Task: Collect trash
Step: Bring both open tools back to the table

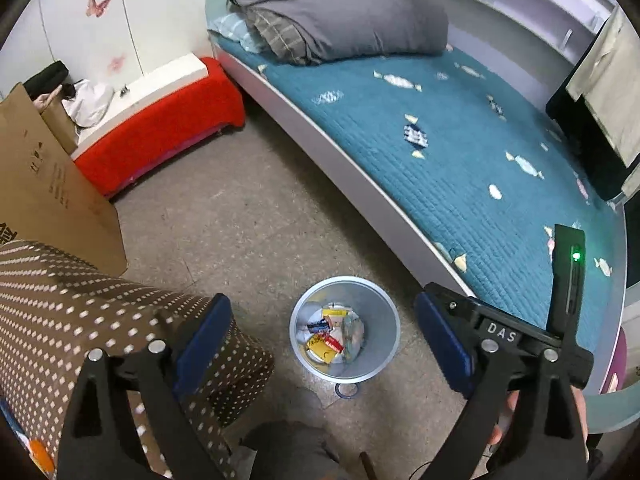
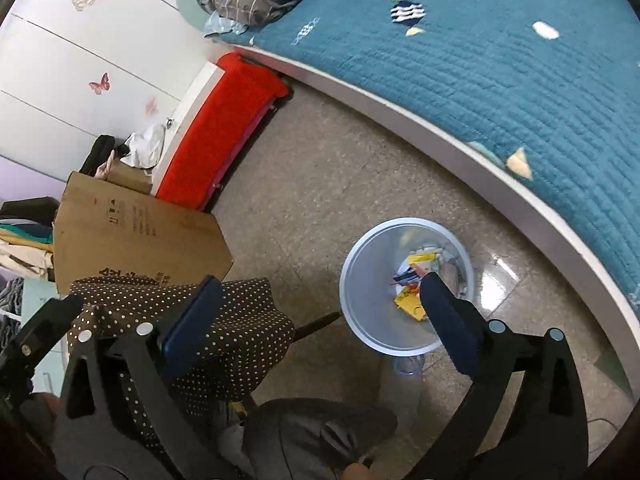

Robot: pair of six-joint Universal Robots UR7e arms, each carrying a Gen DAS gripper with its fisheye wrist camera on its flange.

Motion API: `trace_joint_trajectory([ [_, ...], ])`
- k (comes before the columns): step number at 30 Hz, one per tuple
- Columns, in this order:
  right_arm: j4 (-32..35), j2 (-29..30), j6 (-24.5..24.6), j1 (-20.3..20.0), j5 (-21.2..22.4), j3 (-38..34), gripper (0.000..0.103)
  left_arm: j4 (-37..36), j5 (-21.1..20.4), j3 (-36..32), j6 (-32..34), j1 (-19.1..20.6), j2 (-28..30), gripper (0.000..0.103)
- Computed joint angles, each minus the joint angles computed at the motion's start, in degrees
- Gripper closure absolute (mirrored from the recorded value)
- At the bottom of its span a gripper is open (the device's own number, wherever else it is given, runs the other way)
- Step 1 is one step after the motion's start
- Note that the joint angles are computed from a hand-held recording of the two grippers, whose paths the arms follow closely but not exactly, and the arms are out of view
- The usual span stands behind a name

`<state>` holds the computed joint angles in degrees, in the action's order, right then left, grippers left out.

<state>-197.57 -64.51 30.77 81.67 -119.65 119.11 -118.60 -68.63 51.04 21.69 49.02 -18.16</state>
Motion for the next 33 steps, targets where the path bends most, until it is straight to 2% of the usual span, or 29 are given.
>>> trace_joint_trajectory([
  [7, 1.68, -0.50, -1.21, 5.83, -6.06, -1.69, 0.006, -6.22, -1.11, 8.21, 2.90, -0.62, -7.62, 0.009],
  [14, 5.16, 1.16, -6.36, 14.25, -13.01, -7.50, 0.006, -11.13, -3.32, 13.81, 2.67, 0.33, -14.64, 0.009],
  [21, 8.13, 5.77, -11.97, 20.20, -16.22, -14.56, 0.006, -14.69, -2.47, 17.03, 3.41, 1.81, -19.75, 0.009],
  [27, 12.62, 9.65, -16.22, 23.75, -18.44, -20.97, 0.006, -17.72, -0.77, 17.73, 3.54, 3.30, -22.70, 0.009],
  [33, 14.35, 13.51, -20.66, 26.48, -19.55, -26.37, 0.006, -20.94, 1.99, 19.22, 3.24, 4.62, -25.27, 0.009],
])
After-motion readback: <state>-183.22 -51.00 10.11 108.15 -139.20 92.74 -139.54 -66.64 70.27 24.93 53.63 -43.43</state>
